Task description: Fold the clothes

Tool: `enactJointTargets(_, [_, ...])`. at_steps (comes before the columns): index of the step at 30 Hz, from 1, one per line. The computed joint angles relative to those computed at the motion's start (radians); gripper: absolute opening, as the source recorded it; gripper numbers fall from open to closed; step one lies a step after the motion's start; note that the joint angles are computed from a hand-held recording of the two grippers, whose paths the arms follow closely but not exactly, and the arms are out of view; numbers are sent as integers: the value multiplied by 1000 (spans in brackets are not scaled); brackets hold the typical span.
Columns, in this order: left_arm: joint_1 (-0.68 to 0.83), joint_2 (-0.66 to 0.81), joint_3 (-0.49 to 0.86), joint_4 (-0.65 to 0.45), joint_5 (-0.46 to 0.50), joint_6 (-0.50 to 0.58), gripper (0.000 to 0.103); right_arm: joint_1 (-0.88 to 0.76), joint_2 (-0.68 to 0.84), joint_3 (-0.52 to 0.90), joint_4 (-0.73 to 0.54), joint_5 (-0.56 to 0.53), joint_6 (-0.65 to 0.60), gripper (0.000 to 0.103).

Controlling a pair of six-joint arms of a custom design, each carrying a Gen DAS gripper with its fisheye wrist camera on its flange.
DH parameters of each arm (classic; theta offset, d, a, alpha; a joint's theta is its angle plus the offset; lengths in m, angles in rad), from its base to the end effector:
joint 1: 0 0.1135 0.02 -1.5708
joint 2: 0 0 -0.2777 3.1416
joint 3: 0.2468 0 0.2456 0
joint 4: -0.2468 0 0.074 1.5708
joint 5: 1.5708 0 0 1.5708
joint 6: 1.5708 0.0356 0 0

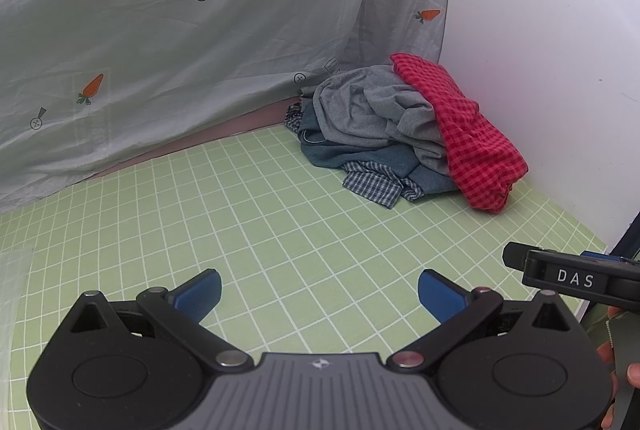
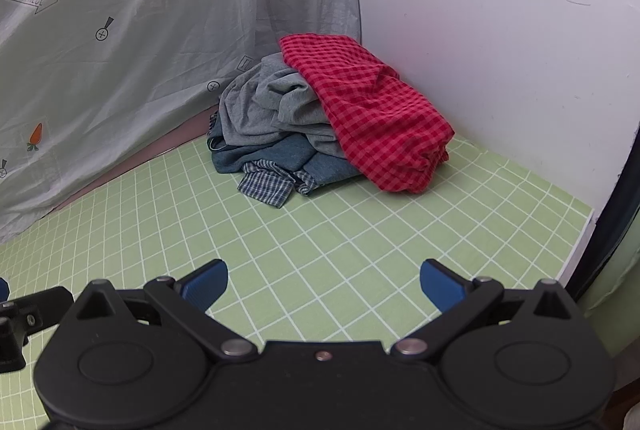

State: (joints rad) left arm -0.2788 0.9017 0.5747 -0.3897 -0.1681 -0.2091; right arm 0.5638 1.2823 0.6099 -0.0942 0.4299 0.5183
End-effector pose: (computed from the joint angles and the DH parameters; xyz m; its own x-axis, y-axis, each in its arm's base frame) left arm 0.1697 -0.0424 0.2400 -0.6489 -0.0271 -0.7604 0.0157 0.9987 -0.0490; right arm 0.2119 0.1164 0.2045 -0.6243 0.1381 -0.7689 0.0889 0.9904 0.1057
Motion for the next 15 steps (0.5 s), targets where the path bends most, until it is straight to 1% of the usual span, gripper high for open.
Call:
enactJointTargets(8, [16, 52, 17, 26, 12, 7, 103, -37, 40, 16, 33, -30, -25, 103])
enactJointTargets(15, [55, 160, 65, 77, 44, 28, 103, -110, 104, 46, 91, -66, -58, 103])
